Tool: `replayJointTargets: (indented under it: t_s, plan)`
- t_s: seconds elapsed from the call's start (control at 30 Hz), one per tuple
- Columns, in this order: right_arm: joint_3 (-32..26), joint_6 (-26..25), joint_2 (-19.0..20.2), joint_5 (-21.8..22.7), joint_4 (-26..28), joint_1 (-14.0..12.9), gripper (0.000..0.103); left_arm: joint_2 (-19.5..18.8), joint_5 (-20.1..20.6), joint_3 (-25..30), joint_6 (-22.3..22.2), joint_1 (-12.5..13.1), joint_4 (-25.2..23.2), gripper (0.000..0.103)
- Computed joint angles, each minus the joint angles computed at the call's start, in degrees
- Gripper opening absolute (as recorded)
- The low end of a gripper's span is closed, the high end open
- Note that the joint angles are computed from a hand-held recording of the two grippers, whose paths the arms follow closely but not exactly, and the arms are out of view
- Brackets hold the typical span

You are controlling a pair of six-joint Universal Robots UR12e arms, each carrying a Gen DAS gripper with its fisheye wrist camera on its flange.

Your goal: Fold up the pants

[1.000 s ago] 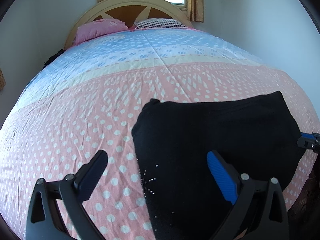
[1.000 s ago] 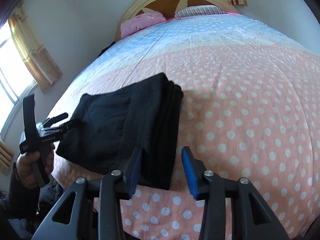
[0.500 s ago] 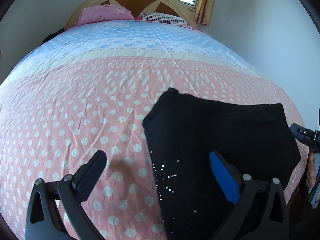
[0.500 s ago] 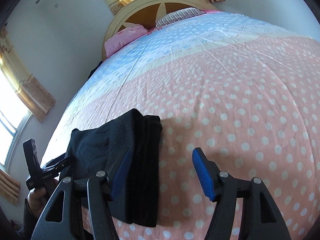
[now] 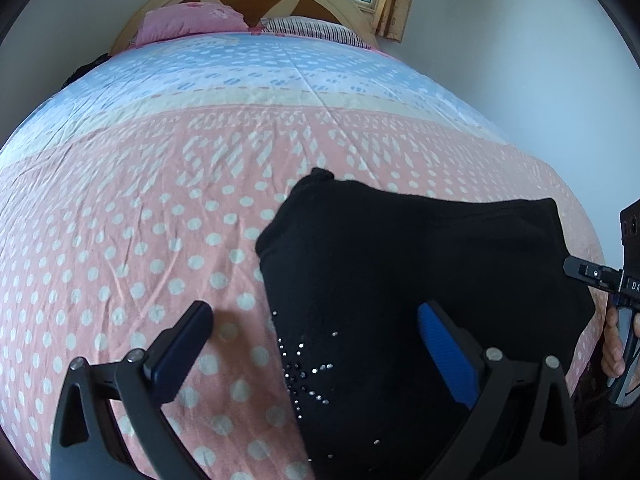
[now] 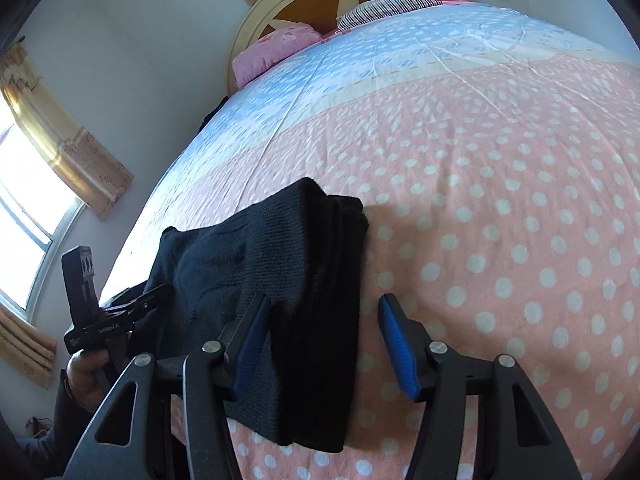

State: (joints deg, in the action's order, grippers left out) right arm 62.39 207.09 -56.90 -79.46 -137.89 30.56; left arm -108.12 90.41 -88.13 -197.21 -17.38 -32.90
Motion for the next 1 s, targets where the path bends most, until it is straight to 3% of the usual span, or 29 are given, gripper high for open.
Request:
replayJointTargets:
  t_s: [0.2, 0.4, 0.43, 0.63, 0.77, 1.0]
  plan:
    - [1.36, 3.48, 0.2, 2.94, -3.82, -0.32, 0.041, -0.38, 0.0, 0.46, 1.21, -0.09, -0.23, 0.103]
    - [2.28, 5.59, 0.12, 5.58, -6.35, -0.82, 0.032, -0.45, -1.93, 0.28, 3.6, -0.08, 1.0, 0.084]
    - [2.2, 5.24, 0.11, 5.17, -6.45, -0.66, 0.03, -0.38, -2.56, 0.11, 3.89, -0.03, 1.41, 0.077]
    - [1.34, 2.47, 0.2, 1.16, -5.6, 0.47, 0.028, -0.21, -3.25, -0.34, 4.66, -0.22, 2.78, 0.063]
    - [0.65, 0.3, 0.3, -2.15, -4.55, 1.22, 0.027, -0.21, -1.4, -0.29, 5.18, -0.86, 3.28, 0.056]
    - [0.47, -0.64, 0.04, -3.94, -5.01, 1.78, 0.026, -0.12, 1.23, -0.17, 6.54, -1.69, 3.77, 0.033]
